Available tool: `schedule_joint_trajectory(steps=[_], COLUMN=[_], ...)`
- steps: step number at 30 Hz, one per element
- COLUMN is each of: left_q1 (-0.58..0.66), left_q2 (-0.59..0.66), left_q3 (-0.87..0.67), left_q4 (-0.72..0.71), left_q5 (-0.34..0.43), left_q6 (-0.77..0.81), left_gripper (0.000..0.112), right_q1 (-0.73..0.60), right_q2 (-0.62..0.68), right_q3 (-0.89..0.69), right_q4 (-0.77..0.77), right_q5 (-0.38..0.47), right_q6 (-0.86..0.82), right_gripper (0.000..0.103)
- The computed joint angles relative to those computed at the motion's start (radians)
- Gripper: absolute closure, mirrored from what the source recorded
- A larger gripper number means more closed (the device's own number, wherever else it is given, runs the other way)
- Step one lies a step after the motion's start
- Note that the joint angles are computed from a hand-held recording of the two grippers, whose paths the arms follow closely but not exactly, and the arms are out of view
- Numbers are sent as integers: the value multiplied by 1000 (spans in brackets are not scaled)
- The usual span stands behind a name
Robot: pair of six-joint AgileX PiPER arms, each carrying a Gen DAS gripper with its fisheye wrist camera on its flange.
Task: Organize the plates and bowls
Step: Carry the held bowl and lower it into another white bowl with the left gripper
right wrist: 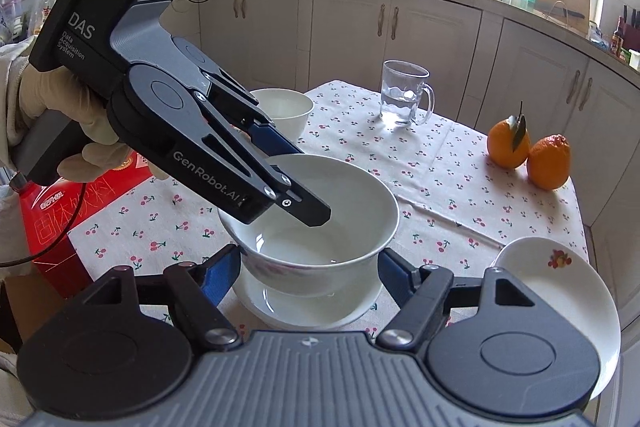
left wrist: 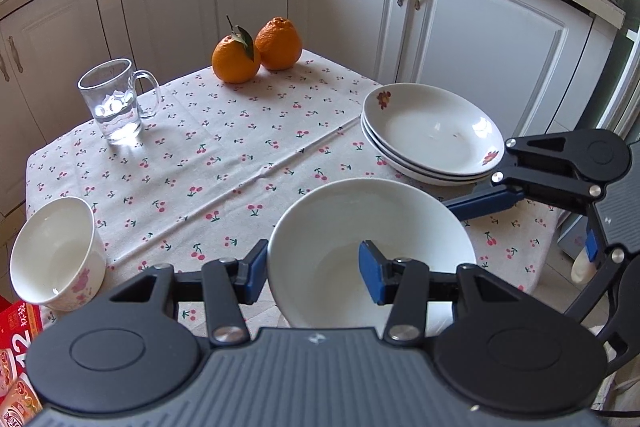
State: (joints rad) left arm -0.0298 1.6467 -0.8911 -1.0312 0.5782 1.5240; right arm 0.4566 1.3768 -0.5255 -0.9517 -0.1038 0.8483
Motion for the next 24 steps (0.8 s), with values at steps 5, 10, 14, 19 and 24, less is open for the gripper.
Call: schedule_joint_trajectory(steps=[5, 10, 14, 19, 24], left_q1=[-7, -13, -13, -16, -11], left_q2=[14, 30, 33, 41, 45], left_q3=[0, 3, 11, 15, 24], left_q4=[-2, -10, -25, -35, -55], left_q5=[-3, -16, -18, -28, -30], left_q6=[0, 5, 22, 30, 56], left_gripper=[65, 65, 65, 65, 65], right_q1=[-16, -33, -30, -33, -36], right_q2=[19, 32, 41, 48, 58], right_q3=[6, 14, 14, 12, 4], right_q4=[-17, -33, -34, -67, -126], right_q5=[-13, -37, -32, -35, -33], right_q6=[20, 37, 40, 72, 126], right_gripper=[23, 23, 23, 23, 23])
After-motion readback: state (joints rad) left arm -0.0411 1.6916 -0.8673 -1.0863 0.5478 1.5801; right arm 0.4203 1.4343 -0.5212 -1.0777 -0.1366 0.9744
